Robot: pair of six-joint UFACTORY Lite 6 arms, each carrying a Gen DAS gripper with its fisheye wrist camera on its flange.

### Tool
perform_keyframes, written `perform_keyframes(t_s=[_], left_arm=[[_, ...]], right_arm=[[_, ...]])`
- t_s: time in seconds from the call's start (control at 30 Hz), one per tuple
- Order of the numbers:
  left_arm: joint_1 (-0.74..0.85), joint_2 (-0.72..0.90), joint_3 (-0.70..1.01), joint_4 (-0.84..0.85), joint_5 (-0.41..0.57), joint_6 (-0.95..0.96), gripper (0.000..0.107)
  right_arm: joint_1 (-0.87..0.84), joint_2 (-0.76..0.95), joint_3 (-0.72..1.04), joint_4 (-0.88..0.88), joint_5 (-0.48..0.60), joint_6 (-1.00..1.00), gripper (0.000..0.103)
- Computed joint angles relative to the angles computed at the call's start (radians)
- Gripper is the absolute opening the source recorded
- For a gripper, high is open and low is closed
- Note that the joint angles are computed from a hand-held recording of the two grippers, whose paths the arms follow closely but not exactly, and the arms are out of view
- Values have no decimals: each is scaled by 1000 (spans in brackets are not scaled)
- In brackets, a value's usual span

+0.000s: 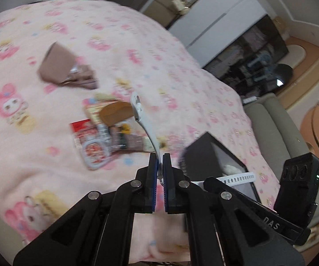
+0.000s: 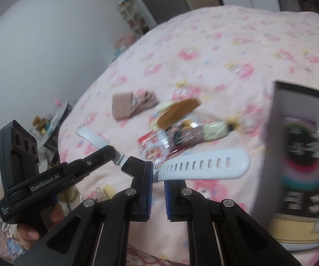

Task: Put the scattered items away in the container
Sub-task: 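Carry the white watch strap with the left tool over the black box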

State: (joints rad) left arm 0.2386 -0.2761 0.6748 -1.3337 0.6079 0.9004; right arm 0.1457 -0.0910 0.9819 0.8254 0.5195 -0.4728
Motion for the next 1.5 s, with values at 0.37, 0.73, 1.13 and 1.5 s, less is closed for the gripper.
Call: perform_keyframes(t_s=[0.37, 0.73, 1.13, 1.5], left_arm=[[-485, 230, 305, 54, -203, -181, 2], [-774, 554, 628, 284, -298, -498, 2], [-866, 823, 904, 657, -253, -936, 2], [-878, 913, 1031, 910, -137, -1221, 2]], right_arm=[[-446, -228, -113, 2, 156, -124, 7], [-868, -183, -110, 54, 313, -378, 7], [-980, -7, -35, 5, 297, -464, 8], [-971, 68, 4, -65, 300, -467, 8]])
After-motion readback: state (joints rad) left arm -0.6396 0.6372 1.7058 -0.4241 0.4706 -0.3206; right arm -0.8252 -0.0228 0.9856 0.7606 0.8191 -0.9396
